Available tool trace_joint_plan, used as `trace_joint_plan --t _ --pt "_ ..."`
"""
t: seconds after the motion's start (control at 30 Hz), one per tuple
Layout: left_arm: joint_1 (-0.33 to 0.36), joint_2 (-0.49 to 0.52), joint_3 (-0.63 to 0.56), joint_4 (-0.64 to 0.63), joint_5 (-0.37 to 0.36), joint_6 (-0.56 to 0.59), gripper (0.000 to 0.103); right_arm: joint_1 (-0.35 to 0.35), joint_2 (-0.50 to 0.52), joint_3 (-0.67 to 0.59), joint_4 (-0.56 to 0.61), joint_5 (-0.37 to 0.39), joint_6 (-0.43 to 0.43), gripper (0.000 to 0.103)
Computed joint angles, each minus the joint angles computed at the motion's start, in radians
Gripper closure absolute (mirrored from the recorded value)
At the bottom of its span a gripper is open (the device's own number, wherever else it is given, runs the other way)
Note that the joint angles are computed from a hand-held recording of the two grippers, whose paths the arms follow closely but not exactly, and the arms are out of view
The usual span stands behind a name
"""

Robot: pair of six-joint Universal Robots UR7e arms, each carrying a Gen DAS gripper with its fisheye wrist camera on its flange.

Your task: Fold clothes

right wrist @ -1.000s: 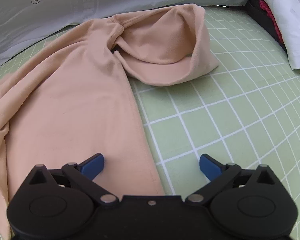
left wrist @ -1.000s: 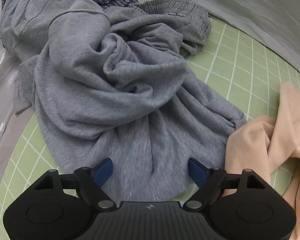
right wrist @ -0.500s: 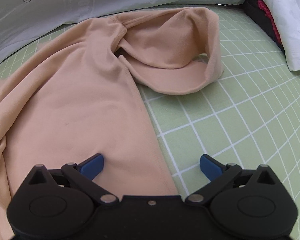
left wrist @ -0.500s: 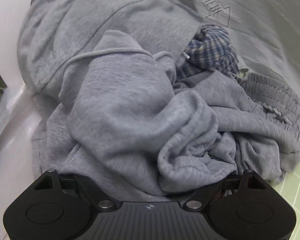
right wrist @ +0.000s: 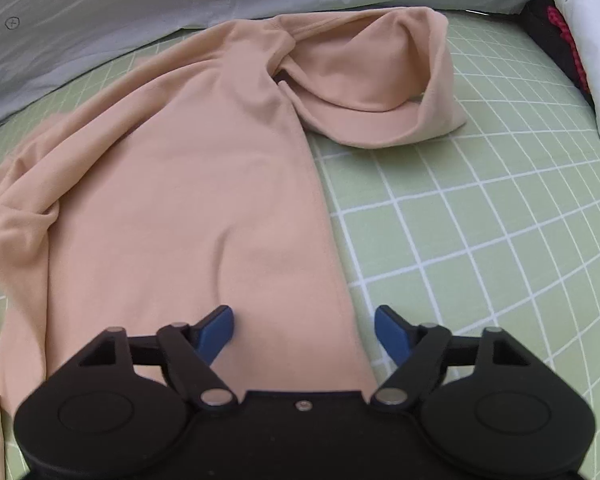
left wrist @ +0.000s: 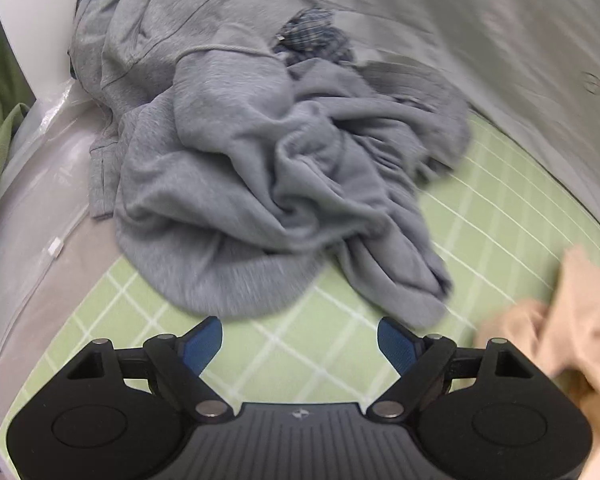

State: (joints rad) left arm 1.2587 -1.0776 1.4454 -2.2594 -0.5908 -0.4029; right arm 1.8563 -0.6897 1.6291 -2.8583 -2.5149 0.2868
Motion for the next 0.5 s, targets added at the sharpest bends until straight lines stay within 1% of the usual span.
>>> trace_joint_plan --t 0.03,0.1,0.23,0.33,0.43,0.5 --pt "-0.021 -0.018 0.034 -0.005 0.004 -0.007 0.018 0.002 -0.004 0.017 -0.039 0.012 -0.046 0.054" --pt "-0.068 -0.034 0.086 -0.030 0.006 -0.001 0.018 0.002 -0.020 0.053 -0.103 0.052 -0.123 0.095" --pt "-0.159 -0.061 0.166 -0.038 -0.027 0.022 0.017 0.008 -0.053 0.123 -0.197 0.113 -0.212 0.096" --pt "-0.220 -0.075 0.248 -0.069 -0.065 0.051 0.014 0.028 -0.096 0.187 -0.243 0.120 -0.246 0.096" --pt "-0.263 -0.079 0.308 -0.048 -0.113 0.031 0.014 0.038 -0.159 0.259 -0.227 0.094 -0.274 0.096" --pt "-0.283 -0.079 0.340 -0.029 -0.153 0.006 0.014 0.033 -0.202 0.303 -0.202 0.098 -0.252 0.096"
